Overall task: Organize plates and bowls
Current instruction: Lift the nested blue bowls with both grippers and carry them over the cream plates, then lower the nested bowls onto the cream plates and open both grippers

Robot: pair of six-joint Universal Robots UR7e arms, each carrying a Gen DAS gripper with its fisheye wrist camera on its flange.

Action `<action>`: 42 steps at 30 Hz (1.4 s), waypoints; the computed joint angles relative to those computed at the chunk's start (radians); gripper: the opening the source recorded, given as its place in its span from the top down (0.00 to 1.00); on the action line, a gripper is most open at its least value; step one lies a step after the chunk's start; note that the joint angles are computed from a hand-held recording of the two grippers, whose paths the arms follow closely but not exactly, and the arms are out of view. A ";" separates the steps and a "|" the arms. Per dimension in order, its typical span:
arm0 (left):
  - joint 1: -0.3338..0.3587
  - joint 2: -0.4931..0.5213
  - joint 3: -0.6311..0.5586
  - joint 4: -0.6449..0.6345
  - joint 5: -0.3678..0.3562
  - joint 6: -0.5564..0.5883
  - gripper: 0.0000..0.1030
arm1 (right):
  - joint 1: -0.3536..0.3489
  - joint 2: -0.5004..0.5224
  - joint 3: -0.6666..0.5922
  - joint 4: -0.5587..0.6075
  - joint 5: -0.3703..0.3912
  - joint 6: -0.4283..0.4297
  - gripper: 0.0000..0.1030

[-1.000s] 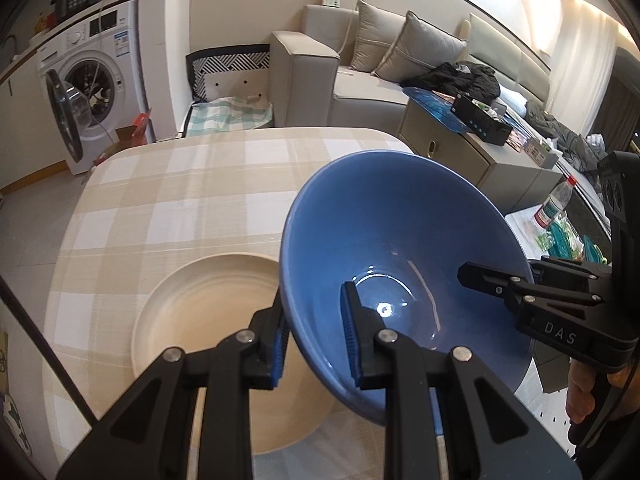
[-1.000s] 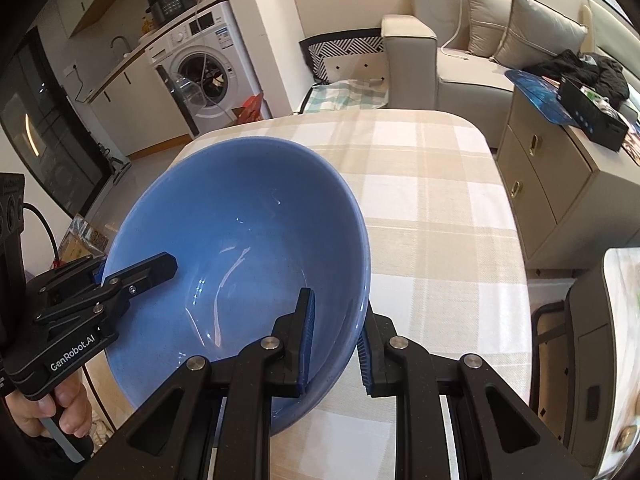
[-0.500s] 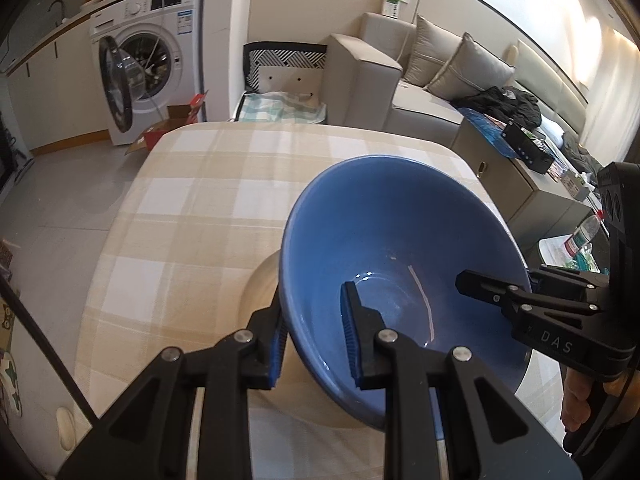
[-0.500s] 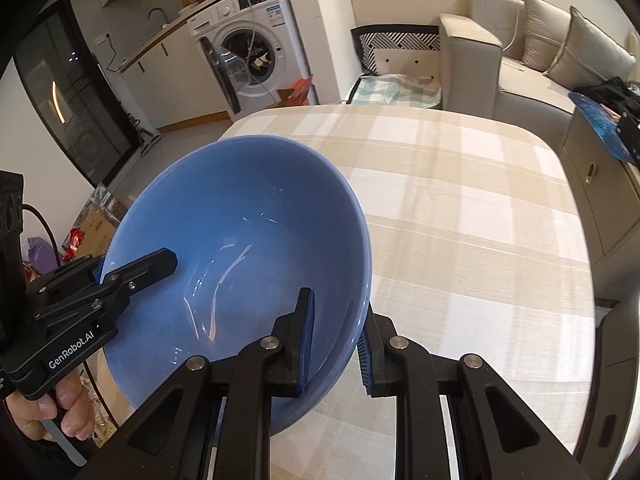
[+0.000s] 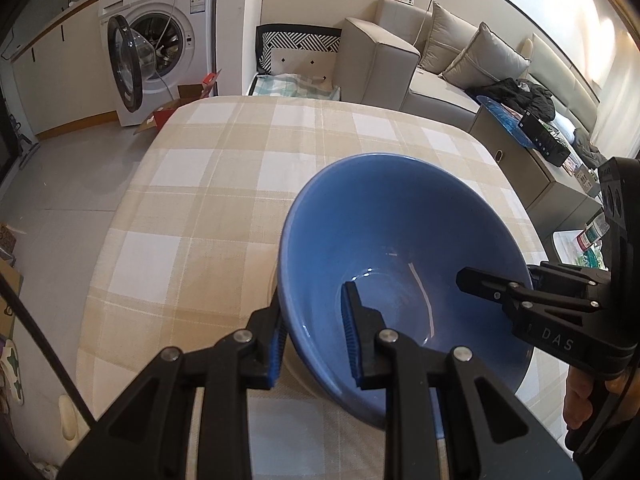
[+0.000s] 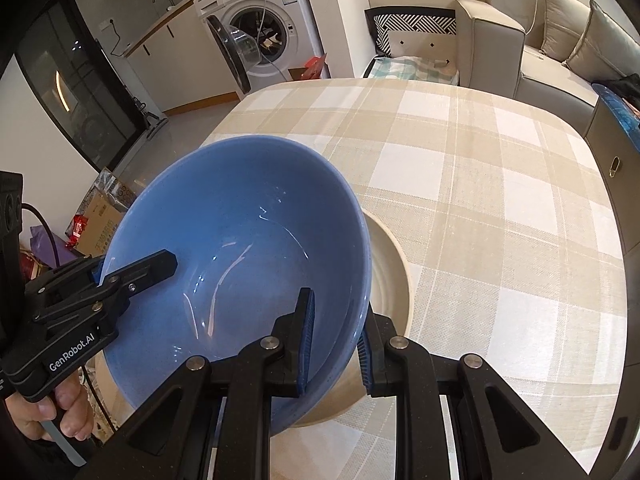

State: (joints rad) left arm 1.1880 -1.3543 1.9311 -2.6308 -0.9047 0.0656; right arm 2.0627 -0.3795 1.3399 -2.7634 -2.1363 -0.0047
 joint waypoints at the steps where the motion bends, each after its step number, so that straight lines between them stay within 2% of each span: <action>1: -0.001 0.001 0.001 -0.002 0.001 0.002 0.77 | -0.003 0.001 -0.005 0.003 0.000 -0.003 0.82; 28: 0.000 0.002 0.008 0.009 -0.013 0.008 0.76 | -0.011 0.007 -0.025 0.024 -0.021 0.003 0.81; 42: 0.011 0.003 0.002 -0.007 -0.041 0.025 0.74 | -0.019 -0.005 0.000 -0.014 0.002 -0.008 0.80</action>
State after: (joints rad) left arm 1.1994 -1.3514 1.9326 -2.6379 -0.9457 0.0907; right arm 2.0434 -0.3842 1.3397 -2.7779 -2.1345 -0.0128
